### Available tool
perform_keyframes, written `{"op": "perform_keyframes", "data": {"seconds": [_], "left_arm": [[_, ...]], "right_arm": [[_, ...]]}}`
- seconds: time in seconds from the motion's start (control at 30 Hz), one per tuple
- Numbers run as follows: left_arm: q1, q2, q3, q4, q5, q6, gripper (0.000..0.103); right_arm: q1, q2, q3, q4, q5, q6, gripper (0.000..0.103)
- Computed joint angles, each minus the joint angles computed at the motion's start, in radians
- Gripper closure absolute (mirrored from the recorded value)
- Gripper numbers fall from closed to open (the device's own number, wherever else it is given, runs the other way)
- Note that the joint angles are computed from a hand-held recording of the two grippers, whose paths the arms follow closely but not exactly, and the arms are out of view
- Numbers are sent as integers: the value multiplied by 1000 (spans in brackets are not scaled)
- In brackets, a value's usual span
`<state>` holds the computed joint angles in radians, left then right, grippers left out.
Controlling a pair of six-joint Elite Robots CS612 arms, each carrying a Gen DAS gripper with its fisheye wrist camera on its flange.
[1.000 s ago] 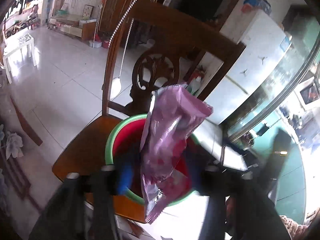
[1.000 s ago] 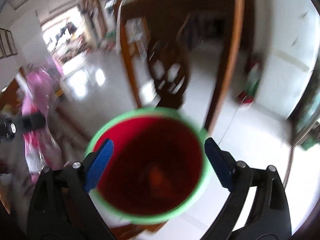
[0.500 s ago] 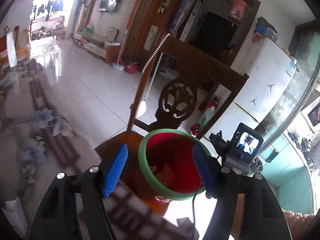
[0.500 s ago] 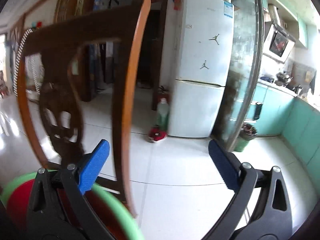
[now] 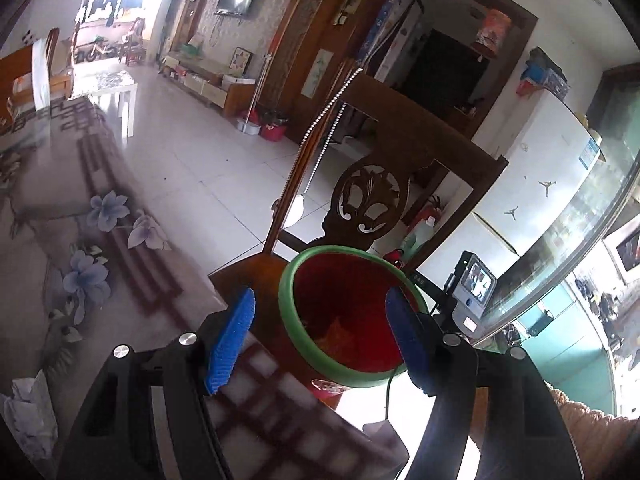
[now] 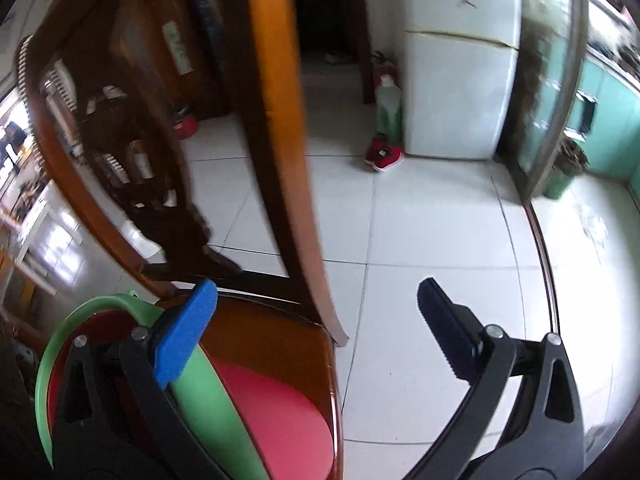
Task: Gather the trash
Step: 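Open both tools over the red bucket to drop the bag and wrapper, then grasp the yellow milk carton with the left tool while the right tool grasps crumpled paper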
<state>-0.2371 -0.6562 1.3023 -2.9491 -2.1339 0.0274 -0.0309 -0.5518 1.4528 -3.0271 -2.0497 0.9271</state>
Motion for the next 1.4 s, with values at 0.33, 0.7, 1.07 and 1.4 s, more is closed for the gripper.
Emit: {"op": "perform_keyframes", "data": {"seconds": [0.33,0.7,1.07,1.4], "left_arm": [[14,-6,-1,26,31,-4,38],[44,-73,108,-82,75,-43,38],[129,-183,285,-229,276,-65,30],[220,-150,115,206,378,301,33]], "right_arm": [[-7,47,-71,47,321,222,5],[43,1,-50,103,21,-142,5],[146,-89,-15,-291,-139,-621,5],[155,-178,-75,-154,813,-541,5]]}}
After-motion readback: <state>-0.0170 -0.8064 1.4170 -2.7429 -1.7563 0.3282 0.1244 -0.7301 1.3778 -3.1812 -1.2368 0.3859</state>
